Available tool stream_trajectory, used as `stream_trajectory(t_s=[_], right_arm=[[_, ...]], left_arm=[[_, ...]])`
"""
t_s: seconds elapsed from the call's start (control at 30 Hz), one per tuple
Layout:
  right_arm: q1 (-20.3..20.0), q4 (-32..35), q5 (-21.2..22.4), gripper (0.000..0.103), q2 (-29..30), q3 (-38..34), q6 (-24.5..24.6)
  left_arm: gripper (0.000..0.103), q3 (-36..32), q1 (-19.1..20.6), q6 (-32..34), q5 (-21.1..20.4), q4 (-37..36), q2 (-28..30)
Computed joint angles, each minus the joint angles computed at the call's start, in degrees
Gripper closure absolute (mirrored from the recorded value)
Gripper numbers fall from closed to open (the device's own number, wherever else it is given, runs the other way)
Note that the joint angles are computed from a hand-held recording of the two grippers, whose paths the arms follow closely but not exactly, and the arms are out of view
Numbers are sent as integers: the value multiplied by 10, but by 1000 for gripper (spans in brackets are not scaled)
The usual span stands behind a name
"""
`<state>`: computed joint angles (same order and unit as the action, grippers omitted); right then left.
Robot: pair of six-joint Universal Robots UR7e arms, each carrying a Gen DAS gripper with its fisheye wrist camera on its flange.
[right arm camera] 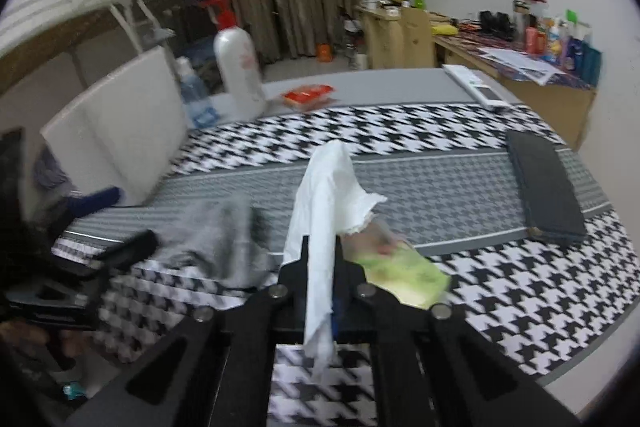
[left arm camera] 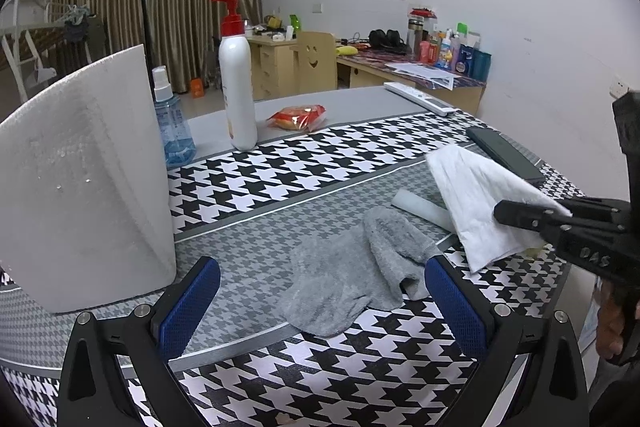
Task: Organize soft objects
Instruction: 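Lift the white cloth with the right tool while the left tool moves toward the tissue pack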
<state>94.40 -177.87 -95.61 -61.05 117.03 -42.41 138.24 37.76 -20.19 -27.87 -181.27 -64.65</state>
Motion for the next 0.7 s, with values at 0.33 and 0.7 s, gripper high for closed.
stream_trajectory(t_s=[0.33,0.7], right_arm=[[2,-6,40,95,-32,24,4],[-12,-43,48,95,-64,47,1]], left_arm=[[1,13,-17,-14,0,-7,-3],[1,-9,-34,27,-20,-45,35]])
